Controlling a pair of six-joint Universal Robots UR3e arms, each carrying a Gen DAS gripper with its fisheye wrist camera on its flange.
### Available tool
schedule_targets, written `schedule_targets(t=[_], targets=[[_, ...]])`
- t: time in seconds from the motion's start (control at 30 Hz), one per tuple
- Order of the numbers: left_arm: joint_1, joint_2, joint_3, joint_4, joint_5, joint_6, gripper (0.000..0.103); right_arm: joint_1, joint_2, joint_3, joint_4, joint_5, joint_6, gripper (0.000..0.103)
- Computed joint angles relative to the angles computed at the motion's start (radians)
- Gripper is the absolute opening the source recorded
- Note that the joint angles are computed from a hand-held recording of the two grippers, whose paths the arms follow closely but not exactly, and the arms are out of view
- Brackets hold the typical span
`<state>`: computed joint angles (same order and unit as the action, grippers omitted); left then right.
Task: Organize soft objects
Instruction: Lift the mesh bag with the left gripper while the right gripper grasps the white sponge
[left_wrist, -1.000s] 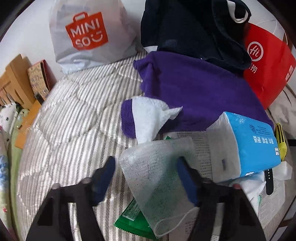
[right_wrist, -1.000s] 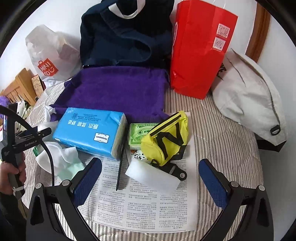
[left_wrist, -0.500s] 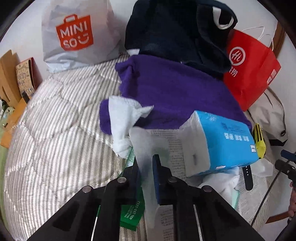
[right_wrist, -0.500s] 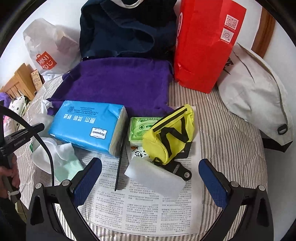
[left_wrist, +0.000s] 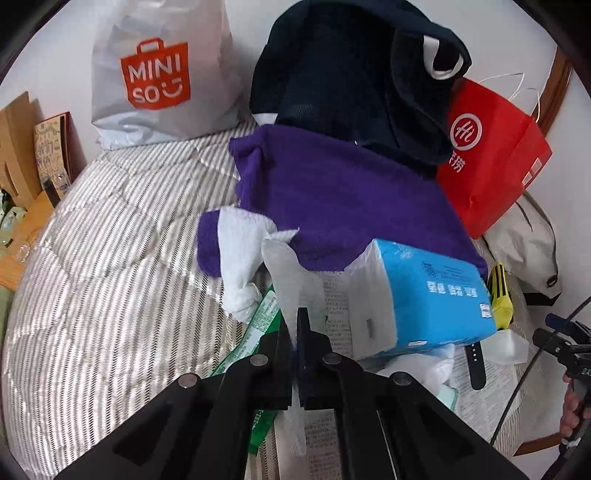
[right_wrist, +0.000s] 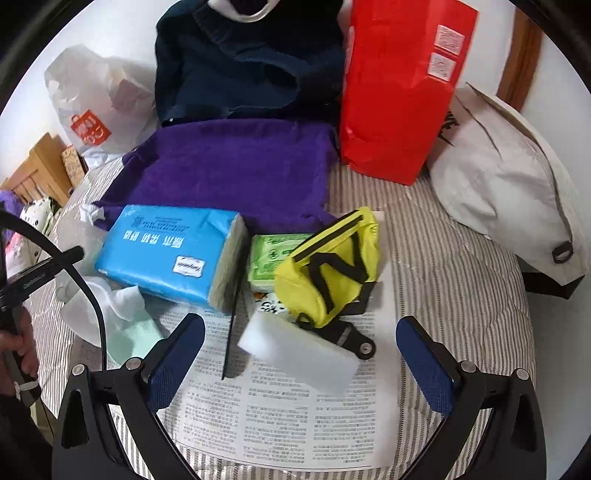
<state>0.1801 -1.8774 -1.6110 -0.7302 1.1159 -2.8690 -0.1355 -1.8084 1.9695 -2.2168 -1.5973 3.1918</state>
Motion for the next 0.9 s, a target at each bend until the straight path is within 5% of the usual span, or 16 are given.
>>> schedule_targets(t=[0.9], targets=[[0.01, 0.051, -0.007, -0.04, -0.01, 0.029, 0.003, -0.07, 0.014, 0.19, -0.137, 0.1, -0.118, 0.094]])
